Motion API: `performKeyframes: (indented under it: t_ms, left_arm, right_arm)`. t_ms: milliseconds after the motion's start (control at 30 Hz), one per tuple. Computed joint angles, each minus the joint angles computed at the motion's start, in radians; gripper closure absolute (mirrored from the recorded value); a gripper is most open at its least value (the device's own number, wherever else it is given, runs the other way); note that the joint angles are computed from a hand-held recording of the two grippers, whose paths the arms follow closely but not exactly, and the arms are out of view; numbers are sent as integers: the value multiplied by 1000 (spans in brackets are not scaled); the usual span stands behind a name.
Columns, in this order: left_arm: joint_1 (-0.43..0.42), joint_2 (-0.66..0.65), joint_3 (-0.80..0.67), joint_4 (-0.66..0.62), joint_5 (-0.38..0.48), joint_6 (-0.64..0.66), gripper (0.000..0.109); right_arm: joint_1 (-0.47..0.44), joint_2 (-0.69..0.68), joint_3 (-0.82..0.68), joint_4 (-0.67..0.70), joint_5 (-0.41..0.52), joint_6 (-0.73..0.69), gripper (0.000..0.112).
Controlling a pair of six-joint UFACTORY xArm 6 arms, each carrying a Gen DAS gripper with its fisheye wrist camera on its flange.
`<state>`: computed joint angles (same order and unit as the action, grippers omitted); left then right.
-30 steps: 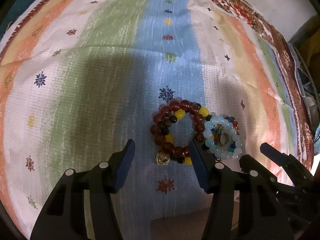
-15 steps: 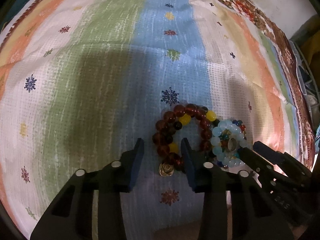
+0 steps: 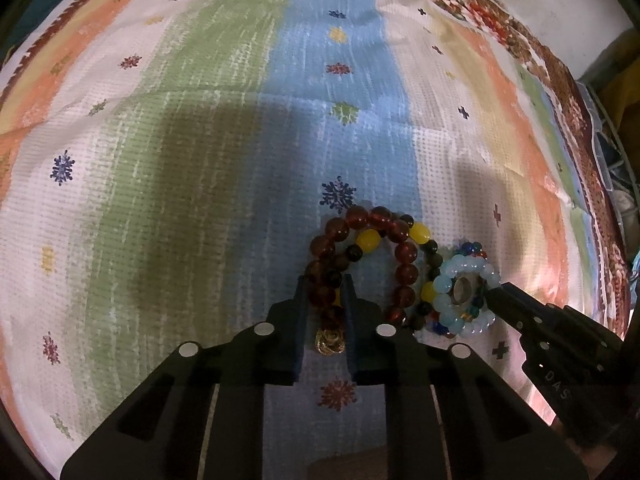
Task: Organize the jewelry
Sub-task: 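Grasp the dark red bead bracelet with the left gripper while the right grasps the light blue bracelet, then lift the red bracelet with the left gripper while the right gripper lifts the light blue bracelet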
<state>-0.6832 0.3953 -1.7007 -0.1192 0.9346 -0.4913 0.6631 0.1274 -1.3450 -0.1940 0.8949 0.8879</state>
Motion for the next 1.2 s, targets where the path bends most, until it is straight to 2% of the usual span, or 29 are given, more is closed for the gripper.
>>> performKeyframes:
  t_ms: [200, 1000, 1200]
  left_arm:
    - [2, -8, 9, -2, -6, 4, 96]
    - [-24, -73, 41, 21, -26, -9, 96]
    - [-32, -97, 51, 36, -32, -21, 96]
  right_arm:
    - [1, -7, 6, -9, -6, 4, 100]
    - [63, -38, -33, -130, 79, 36, 100]
    - [70, -61, -19, -135, 71, 49, 100]
